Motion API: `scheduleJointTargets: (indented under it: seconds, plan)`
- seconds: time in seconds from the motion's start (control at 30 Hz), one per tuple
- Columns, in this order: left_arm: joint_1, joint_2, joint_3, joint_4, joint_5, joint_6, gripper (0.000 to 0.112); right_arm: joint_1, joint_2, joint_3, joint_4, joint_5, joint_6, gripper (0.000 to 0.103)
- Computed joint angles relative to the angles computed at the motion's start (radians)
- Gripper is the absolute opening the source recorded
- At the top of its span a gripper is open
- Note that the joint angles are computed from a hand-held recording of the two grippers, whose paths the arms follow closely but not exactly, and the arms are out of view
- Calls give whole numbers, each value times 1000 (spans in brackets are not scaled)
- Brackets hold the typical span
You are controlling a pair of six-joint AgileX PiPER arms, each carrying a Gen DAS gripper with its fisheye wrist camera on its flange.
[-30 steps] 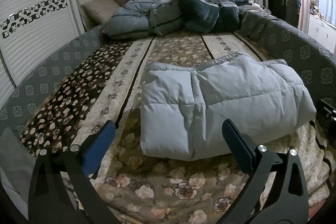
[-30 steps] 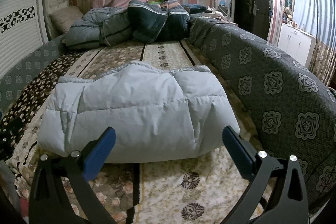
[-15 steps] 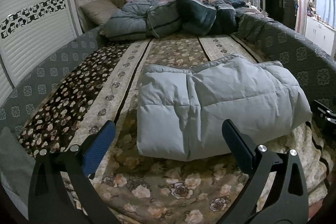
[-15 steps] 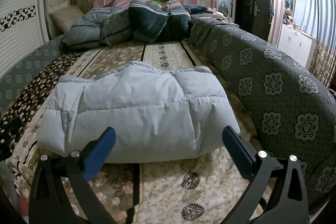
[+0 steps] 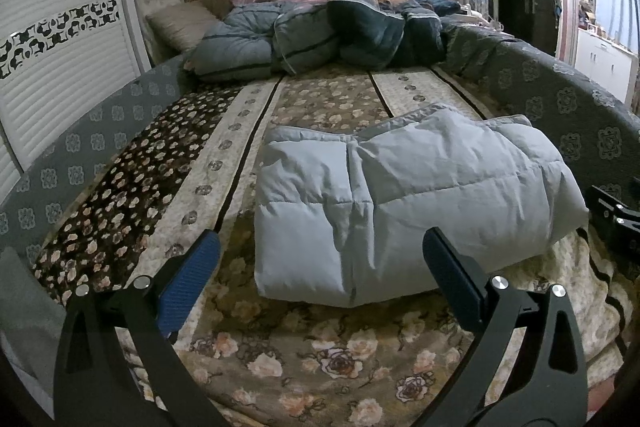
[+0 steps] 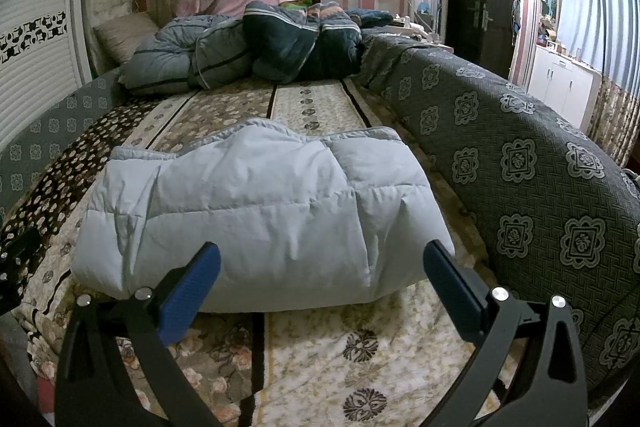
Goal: Fold large clothes
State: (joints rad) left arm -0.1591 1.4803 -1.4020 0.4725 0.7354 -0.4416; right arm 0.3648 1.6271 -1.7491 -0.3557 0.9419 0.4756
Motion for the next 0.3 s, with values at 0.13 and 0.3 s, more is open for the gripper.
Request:
scheduleJointTargets:
  seconds: [0.13,0.3]
  plan:
    - [2,2,-4,-4,6,2,100,-3,0,-1,3,0,-5,101]
    - [10,6,-15,-27,25,9,100,-3,0,1,4,-3,-7,101]
